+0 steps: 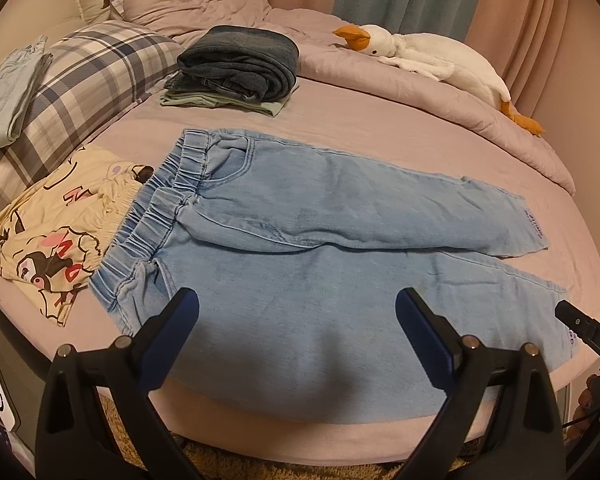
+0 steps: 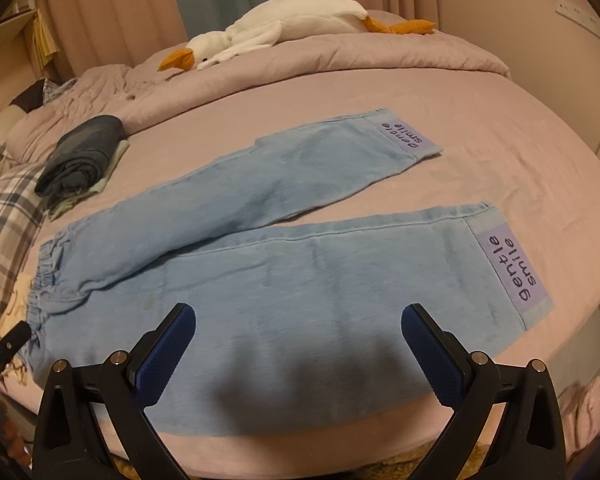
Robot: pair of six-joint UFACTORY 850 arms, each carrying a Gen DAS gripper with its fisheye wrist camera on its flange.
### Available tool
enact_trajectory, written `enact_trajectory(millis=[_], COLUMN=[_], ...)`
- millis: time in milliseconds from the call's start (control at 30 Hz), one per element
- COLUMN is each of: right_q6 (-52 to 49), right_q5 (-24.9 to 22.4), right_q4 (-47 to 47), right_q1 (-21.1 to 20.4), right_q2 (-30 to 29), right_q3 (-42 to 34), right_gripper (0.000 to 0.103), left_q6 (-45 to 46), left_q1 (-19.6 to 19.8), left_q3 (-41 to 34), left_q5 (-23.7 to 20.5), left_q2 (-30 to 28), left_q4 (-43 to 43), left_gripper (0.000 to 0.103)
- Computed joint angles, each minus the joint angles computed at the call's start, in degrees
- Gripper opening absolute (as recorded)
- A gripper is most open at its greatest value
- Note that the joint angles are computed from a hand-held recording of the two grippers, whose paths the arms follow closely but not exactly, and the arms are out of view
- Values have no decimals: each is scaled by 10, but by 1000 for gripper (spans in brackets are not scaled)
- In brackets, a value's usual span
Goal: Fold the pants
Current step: 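Grasp the labelled leg hems with the right gripper and lift them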
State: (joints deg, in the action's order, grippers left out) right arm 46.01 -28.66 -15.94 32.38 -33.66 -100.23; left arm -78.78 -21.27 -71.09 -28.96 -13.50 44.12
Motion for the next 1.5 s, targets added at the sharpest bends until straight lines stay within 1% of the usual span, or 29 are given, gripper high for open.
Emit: enact_trajectory(millis=[633, 767, 867, 933, 1000, 1033, 1067, 1100, 1167, 1200, 1233, 1267, 1300, 1333, 1367, 1400, 1433, 1467, 1500], right_q6=[6, 11, 29, 59, 86, 100, 120, 133, 137, 135, 122, 111, 91, 75, 73, 77, 86, 101, 118], right_q5=[-3, -2, 4, 0, -16, -33, -41, -46, -41, -34, -27, -17, 0, 13, 24, 30, 31, 27, 19], right_q4=[3, 2, -4, -19, -29, -36, -47, -50, -23, -8, 20, 41, 72, 92, 94, 85, 66, 44, 21], right_q1=[-8, -13, -24, -36, -49, -59, -66, -74, -95, -103, -113, -120, -128, -132, -133, -133, -130, -127, -126], right_q2=[3, 7, 19, 27, 31, 31, 33, 35, 41, 44, 45, 45, 47, 47, 48, 47, 45, 42, 37], right_q3=[6, 14, 36, 54, 67, 73, 81, 89, 111, 121, 130, 136, 146, 150, 154, 155, 151, 146, 139], right_gripper=[103, 103, 103, 103, 103, 102, 97, 95, 93, 92, 89, 84, 82, 80, 80, 79, 70, 57, 48], left_q6=[-16, -54, -78, -91, -97, -96, -94, -92, -71, -58, -37, 1, 40, 57, 51, 31, 10, 13, 33], left_q1=[12, 29, 46, 58, 67, 72, 78, 84, 96, 101, 108, 117, 124, 127, 127, 125, 119, 118, 120], left_q3=[10, 23, 37, 49, 58, 62, 67, 74, 81, 84, 88, 92, 96, 99, 101, 99, 95, 91, 96], left_q5=[5, -16, -34, -46, -49, -50, -49, -42, -22, -8, 13, 41, 65, 81, 90, 83, 70, 70, 94], left_q2=[7, 13, 18, 23, 25, 25, 24, 25, 24, 24, 23, 21, 19, 16, 13, 11, 10, 9, 13], left_q4=[3, 25, 26, 26, 24, 17, 9, 0, -28, -44, -70, -114, -160, -188, -192, -172, -149, -149, -174], left_gripper=[97, 97, 97, 97, 97, 97, 97, 96, 92, 89, 84, 81, 73, 70, 70, 64, 51, 42, 24])
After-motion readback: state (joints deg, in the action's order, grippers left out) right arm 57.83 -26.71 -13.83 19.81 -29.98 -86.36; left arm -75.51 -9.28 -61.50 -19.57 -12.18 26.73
